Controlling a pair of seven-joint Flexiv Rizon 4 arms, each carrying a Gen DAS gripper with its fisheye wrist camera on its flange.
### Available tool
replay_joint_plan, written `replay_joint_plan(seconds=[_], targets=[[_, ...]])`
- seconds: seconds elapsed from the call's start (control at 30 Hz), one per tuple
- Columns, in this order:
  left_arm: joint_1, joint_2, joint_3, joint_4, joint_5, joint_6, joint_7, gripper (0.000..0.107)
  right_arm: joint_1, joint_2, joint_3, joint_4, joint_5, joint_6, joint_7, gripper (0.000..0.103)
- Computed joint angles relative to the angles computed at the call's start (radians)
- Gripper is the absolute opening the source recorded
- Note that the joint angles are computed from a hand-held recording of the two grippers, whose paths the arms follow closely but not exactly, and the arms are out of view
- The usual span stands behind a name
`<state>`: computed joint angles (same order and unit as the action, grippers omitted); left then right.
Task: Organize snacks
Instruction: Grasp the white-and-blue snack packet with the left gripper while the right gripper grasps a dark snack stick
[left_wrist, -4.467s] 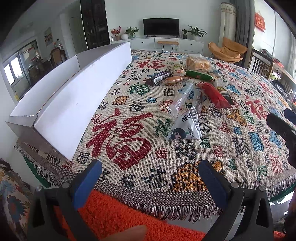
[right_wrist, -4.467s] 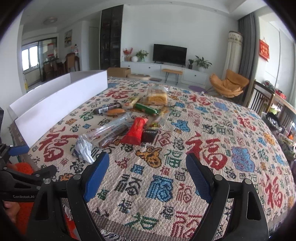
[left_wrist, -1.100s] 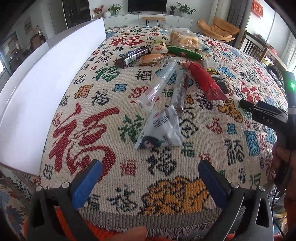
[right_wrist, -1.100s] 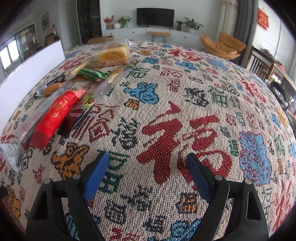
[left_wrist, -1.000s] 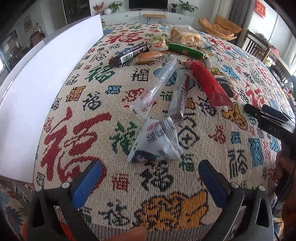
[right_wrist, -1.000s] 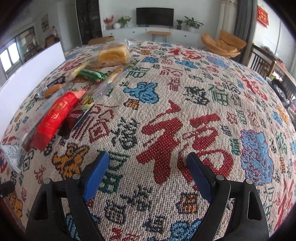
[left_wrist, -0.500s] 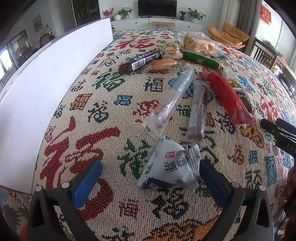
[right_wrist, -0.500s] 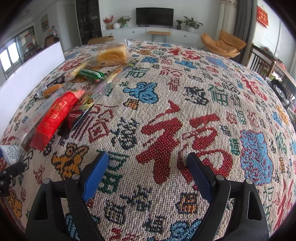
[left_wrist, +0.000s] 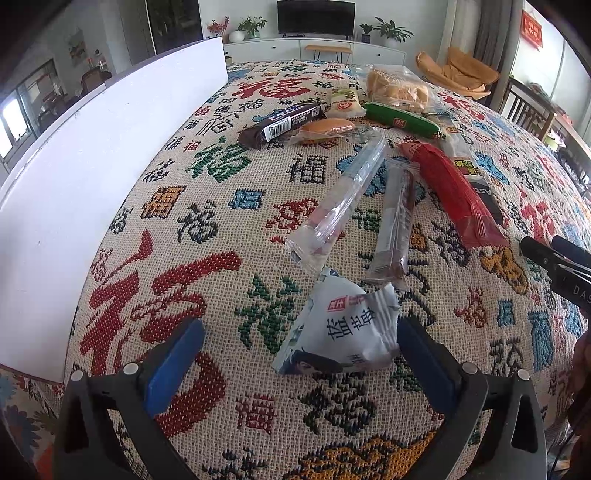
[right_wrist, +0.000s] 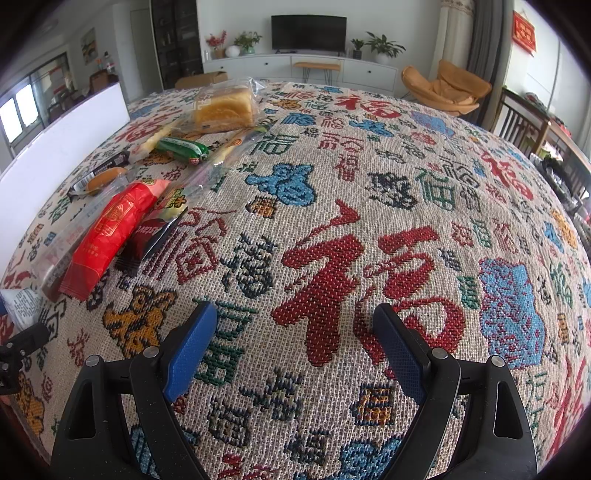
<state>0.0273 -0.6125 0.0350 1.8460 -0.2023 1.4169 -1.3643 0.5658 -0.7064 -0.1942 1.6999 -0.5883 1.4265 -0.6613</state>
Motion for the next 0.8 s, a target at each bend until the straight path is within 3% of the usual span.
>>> replay_joint_plan(seconds=[0.7,0.8], targets=[[0.006,0.006,-0.008,0.008,-0.004,-0.003,0.007,0.103,0.0,-0.001,-0.001,-0.001,0.006,0.002,-0.004,0.089],[0.025,0.011,-0.023,-0.006,-0.006,-0.055,0.04,0.103,0.001,-0.001,-0.002,0.0,0.006,0.002,-0.004,0.089]])
